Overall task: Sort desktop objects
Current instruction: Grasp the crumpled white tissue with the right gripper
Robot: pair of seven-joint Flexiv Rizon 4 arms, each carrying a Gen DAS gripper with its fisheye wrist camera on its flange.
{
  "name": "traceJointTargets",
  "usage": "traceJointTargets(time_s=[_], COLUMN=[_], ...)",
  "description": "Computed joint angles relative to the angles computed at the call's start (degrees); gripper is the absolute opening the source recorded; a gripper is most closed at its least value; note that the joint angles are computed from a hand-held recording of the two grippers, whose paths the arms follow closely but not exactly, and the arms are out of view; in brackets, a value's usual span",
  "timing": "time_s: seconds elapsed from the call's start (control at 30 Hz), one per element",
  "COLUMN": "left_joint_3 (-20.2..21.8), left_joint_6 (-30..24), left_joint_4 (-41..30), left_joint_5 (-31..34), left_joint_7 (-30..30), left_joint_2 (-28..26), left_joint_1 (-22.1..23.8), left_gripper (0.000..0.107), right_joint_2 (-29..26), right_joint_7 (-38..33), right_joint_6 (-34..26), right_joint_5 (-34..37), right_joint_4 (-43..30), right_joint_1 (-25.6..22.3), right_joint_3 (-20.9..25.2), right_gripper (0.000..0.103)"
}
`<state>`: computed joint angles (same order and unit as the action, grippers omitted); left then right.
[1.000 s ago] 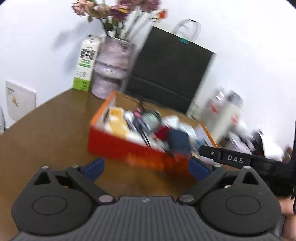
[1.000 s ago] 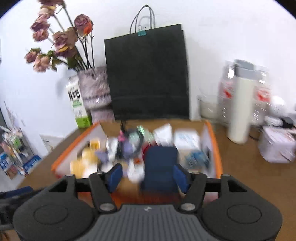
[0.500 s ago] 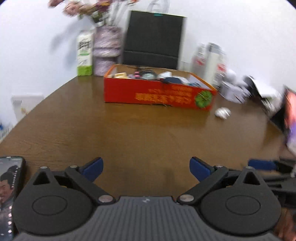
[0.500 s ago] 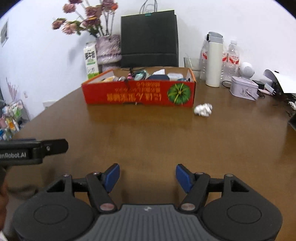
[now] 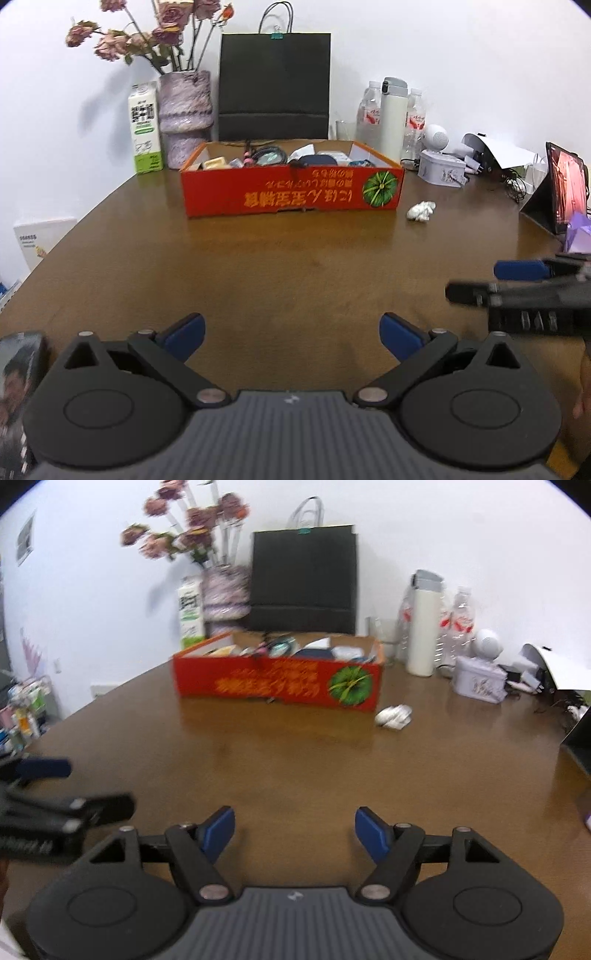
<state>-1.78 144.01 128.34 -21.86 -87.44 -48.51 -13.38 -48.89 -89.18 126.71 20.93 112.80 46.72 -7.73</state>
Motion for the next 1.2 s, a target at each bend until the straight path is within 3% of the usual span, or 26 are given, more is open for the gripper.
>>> traceJointTargets(time_s=[0.1,0.23,0.37,0.4,0.47,0.5,0.57,0.63,0.67,0.7,0.87,0.97,1.1,1.2], left_joint_3=[-0.24,-0.89,-0.77,-0.43,-0.18,0.07,1.39,3.87,6.39,7.04,5.06,7.14,1.70,1.66], left_joint_6=[-4.38,-9.55,-14.41,-15.70,-18.41,-19.78,-20.69,-23.14,-27.77,-31.26,-28.69,-25.18,-21.00,-17.39], left_joint_4=[-5.35,-13.77,-21.82,-23.67,-26.65,-28.22,-31.90,-35.60,-36.89,-37.54,-33.24,-28.35,-20.33,-14.13], left_joint_5=[1.29,3.12,0.59,-1.11,-3.25,-4.13,-6.03,-9.28,-12.93,-15.28,-10.51,-11.16,-4.90,-2.97], left_joint_7=[2.60,4.95,5.83,5.84,5.60,5.55,5.61,7.52,9.19,10.79,5.91,5.56,1.85,0.36], left_joint_2=[-0.36,-2.60,-5.57,-6.25,-7.18,-7.72,-9.74,-11.66,-11.61,-11.30,-8.65,-6.30,-1.66,1.12], left_joint_1=[0.91,2.39,2.74,2.43,2.62,2.69,2.10,0.42,-1.59,-2.11,0.19,-2.30,2.31,1.63], left_gripper=[0.101,0.100,0.097,0.092,0.084,0.082,0.081,0.049,0.016,0.009,0.006,0.006,0.006,0.006], right_joint_2=[-1.10,-6.61,-13.53,-14.88,-16.79,-17.20,-17.55,-16.63,-16.33,-16.00,-14.26,-12.13,-7.81,-4.33], right_joint_7=[2.00,6.43,13.32,14.82,16.72,17.58,17.87,16.36,15.94,15.87,17.67,18.20,17.41,14.91], right_joint_6=[-5.42,-13.36,-25.36,-27.09,-29.65,-31.21,-29.82,-28.53,-27.75,-26.22,-23.07,-20.08,-14.73,-10.11], right_joint_5=[-0.01,-4.17,-8.27,-9.22,-11.64,-12.76,-14.55,-17.91,-19.43,-20.40,-25.93,-27.40,-26.14,-23.01], right_joint_4=[-5.71,-17.96,-31.08,-33.30,-36.86,-37.92,-38.33,-37.92,-37.84,-37.22,-36.16,-32.38,-24.03,-16.64], right_joint_1=[-1.28,-4.32,-5.99,-6.27,-7.82,-8.50,-10.00,-12.33,-13.11,-13.16,-15.19,-14.27,-11.74,-8.49], right_joint_3=[-2.89,-7.34,-13.08,-14.00,-13.68,-13.15,-10.82,-6.40,-4.78,-4.18,1.25,1.42,1.00,-0.25], right_gripper=[0.066,0.063,0.053,0.051,0.030,0.025,0.022,0.020,0.020,0.020,0.020,0.020,0.020,0.020])
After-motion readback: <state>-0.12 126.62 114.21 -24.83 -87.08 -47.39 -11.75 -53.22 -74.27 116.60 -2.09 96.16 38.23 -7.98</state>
